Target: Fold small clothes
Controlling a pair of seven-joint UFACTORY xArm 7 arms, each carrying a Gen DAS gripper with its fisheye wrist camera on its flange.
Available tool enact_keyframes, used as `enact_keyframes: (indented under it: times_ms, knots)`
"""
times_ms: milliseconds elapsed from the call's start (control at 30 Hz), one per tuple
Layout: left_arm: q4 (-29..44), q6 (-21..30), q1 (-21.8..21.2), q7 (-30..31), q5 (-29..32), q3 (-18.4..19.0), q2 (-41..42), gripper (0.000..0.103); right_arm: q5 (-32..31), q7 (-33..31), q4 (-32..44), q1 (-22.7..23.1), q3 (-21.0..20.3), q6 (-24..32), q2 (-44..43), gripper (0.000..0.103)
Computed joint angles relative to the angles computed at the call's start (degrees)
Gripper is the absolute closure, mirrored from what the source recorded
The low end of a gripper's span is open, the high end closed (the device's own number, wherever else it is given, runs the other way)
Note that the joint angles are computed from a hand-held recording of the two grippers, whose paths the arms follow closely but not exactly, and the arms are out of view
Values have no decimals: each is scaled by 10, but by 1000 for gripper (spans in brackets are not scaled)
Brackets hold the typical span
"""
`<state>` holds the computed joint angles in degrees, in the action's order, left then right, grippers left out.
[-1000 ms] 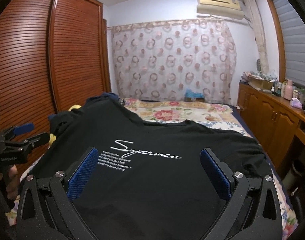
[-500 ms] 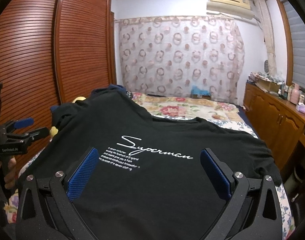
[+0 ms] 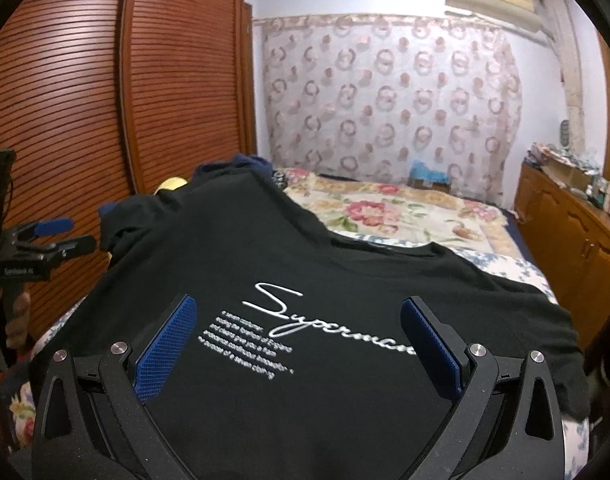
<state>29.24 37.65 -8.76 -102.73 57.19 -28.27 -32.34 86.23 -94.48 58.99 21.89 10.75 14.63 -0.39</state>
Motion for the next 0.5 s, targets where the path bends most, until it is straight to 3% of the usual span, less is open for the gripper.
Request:
enact_keyframes:
  times_ms: [200,333,500]
  knots:
    - [-17,-79,32,38,-2,60,-5,9,-126,101,52,-6,8,16,63,0]
    - [-21,-130,70,65,-19,79,3,29,-202,165,86,-19,19,31,98,0]
    - [-19,-149,95,121,-77,87,26,48,-302,248,134,-36,34,55,145,0]
